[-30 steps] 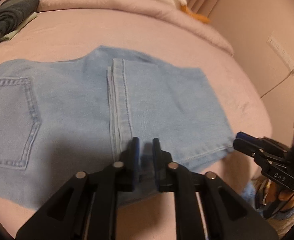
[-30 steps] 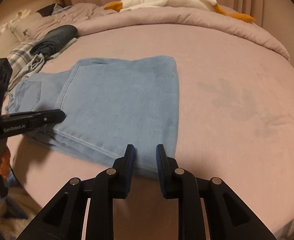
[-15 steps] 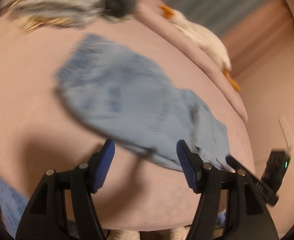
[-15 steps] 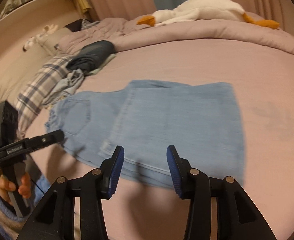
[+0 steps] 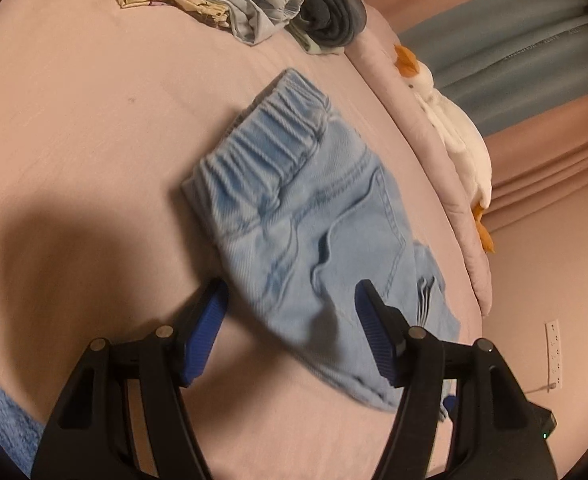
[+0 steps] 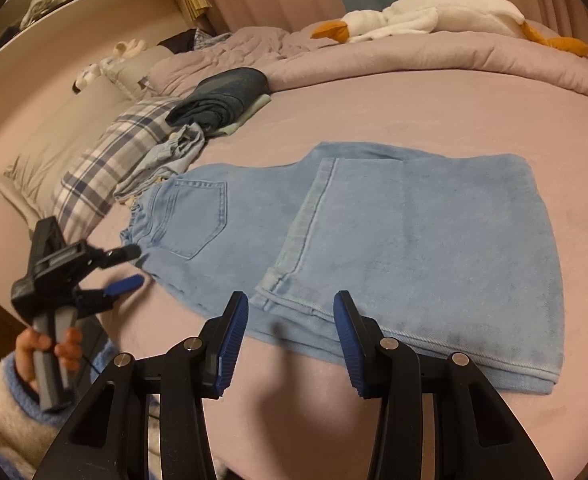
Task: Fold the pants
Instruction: 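Press the folded jeans with the left tool while the right tool releases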
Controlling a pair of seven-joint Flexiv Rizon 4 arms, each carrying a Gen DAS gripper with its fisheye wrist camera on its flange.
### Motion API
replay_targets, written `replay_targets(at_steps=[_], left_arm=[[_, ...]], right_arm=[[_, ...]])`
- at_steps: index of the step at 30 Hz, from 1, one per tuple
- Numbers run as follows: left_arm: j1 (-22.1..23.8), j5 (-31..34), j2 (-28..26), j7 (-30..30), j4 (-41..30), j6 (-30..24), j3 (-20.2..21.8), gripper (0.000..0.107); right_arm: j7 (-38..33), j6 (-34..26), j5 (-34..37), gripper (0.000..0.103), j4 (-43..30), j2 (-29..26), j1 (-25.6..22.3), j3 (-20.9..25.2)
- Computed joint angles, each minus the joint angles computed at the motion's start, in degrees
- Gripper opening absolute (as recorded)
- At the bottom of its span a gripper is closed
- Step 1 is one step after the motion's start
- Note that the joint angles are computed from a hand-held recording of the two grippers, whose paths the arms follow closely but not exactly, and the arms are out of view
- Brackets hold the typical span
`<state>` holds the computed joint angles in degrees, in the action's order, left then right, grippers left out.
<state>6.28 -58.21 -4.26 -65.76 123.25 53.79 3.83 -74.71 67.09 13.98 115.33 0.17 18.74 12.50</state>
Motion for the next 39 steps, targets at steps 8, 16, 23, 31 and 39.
replay_targets(at_steps=[8,16,23,31,39], left_arm=[[-0.1,2.7,-2.6,-0.3,-2.0,3.3,-0.9,0.066],[0.3,4.0,-3.2,0.2,-2.4,4.1,-1.3,0.066],[0.6,4.1,-3.9,0.7,-3.2,4.0,-1.6,0.066],[1.1,6.1,-6.0,1.5,-5.8,3.6,-2.1,0.061],[1.1,8.6,-5.7,0.1,-5.4,5.5,-2.1,0.046]], right_arm=[[2.5,1.0,-1.8,0.045,1.2,0.5,-0.1,-0.2],[5.3,2.3,-6.1,0.045,1.8,-0.1,0.4,0.2],[6.0,1.2,-7.3,0.045,1.0,-0.8,0.4,0.1],[5.0,-0.2,-7.4,0.045,-0.9,-2.4,0.8,0.4],[3.4,-1.4,-8.3,0.045,-6.4,-7.4,1.3,0.7]])
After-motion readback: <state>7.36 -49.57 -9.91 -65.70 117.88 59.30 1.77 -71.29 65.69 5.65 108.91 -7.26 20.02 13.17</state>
